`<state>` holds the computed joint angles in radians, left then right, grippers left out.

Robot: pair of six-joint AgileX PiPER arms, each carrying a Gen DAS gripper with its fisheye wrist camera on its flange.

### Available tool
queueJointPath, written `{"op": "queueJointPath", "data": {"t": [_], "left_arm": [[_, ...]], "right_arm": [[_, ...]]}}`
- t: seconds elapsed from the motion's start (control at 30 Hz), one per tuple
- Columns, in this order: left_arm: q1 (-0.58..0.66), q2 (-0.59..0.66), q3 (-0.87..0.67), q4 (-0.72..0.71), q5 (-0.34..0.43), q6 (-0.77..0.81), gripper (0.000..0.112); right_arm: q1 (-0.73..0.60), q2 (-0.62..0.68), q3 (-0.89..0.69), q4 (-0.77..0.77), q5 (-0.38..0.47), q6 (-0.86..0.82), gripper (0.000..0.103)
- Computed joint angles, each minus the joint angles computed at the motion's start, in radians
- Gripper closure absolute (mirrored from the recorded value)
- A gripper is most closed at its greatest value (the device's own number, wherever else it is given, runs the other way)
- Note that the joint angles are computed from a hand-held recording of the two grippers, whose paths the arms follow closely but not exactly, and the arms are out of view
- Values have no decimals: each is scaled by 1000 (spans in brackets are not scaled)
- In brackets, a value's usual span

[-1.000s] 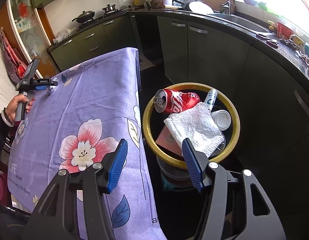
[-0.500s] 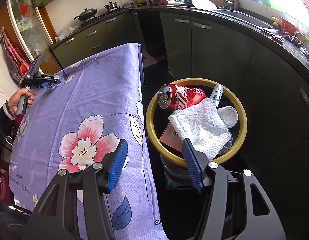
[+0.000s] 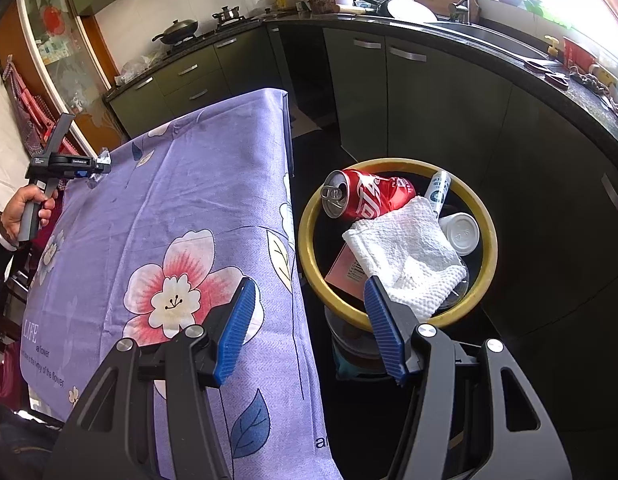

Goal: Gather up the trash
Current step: 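Grasp the white snack packet on the table with the left gripper, then carry the snack packet over the bin and open the left gripper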

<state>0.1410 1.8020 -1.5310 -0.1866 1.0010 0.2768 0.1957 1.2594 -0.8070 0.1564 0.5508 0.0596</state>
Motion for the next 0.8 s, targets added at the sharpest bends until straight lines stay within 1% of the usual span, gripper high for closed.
{"op": "queueJointPath", "data": {"t": [0.1,0.17,0.3,0.37,0.43,0.5,0.6,0.7,0.8], "left_arm": [[-29,-94,75,-45,21,54,71],[-77,-163,129,-57,29,80,71],[-248,-265,193,-73,54,71,71],[-359,-284,196,-83,64,44,71],[-485,-274,171,-84,65,6,71],[-610,-232,118,-87,61,-34,71],[-763,-104,-21,-103,61,-80,70],[-863,52,-195,-123,66,-106,70],[-925,226,-400,-117,88,-131,70]], "right_arm": [[-9,-19,11,9,-3,-8,46],[-30,-39,27,26,-6,-25,46],[-100,-97,70,65,-5,-72,46],[-155,-128,94,114,4,-134,46],[-219,-157,118,172,21,-210,46],[-285,-186,144,230,40,-290,46],[-393,-222,179,323,78,-419,46],[-511,-251,212,407,128,-545,46],[-614,-265,235,465,174,-646,46]]}}
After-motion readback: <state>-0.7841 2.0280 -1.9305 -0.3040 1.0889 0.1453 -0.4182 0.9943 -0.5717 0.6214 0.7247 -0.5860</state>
